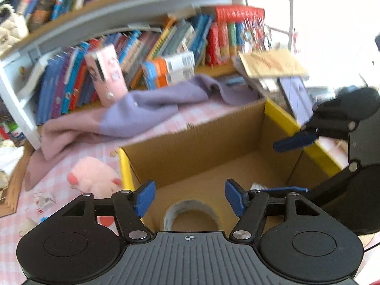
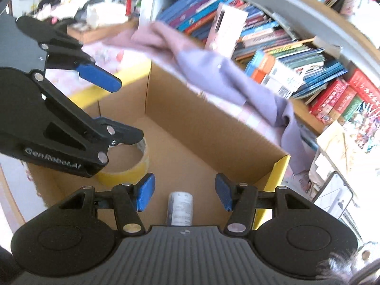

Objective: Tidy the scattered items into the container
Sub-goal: 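Open both grippers to release the tape roll and bottle in the box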

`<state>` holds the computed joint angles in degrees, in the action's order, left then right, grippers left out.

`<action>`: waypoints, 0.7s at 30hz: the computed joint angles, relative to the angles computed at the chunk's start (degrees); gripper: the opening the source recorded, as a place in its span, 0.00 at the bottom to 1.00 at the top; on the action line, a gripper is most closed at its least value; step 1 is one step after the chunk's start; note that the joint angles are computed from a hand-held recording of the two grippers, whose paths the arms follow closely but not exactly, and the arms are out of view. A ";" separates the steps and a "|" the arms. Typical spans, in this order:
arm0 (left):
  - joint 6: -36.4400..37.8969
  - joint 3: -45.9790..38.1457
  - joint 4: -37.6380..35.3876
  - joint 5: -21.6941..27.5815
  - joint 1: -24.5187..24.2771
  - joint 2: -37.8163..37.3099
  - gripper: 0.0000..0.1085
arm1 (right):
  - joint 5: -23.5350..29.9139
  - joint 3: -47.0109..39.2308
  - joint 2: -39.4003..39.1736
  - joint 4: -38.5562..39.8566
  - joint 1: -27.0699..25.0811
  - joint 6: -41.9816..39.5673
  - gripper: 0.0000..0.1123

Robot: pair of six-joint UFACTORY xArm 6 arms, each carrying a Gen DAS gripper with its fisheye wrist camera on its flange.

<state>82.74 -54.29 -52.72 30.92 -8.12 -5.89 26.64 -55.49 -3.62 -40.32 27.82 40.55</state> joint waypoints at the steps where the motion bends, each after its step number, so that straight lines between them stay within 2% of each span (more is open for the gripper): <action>1: 0.48 0.23 -1.01 0.32 0.41 -0.82 0.65 | -0.01 0.45 -0.83 -0.90 0.27 1.01 0.48; 5: 2.07 1.69 -4.84 2.07 2.57 -4.51 0.70 | 1.24 -0.01 -2.32 -5.40 1.46 6.22 0.50; 11: 0.29 5.20 -9.44 6.72 8.25 -10.36 0.76 | 7.45 1.12 -7.31 -17.87 6.94 22.66 0.54; 16: 3.06 8.48 -14.24 11.51 14.63 -15.22 0.79 | 17.47 2.13 -10.89 -25.03 13.97 35.59 0.54; 18: 4.51 9.56 -15.74 14.38 17.62 -16.75 0.79 | 22.99 2.19 -11.54 -26.39 17.29 41.56 0.61; 21: 6.96 10.39 -16.37 18.33 21.44 -17.87 0.79 | 29.92 2.23 -11.75 -26.91 21.82 48.85 0.62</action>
<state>89.70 -43.89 -69.09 49.25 13.32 -23.76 56.56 -53.26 -15.37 -67.22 49.64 89.40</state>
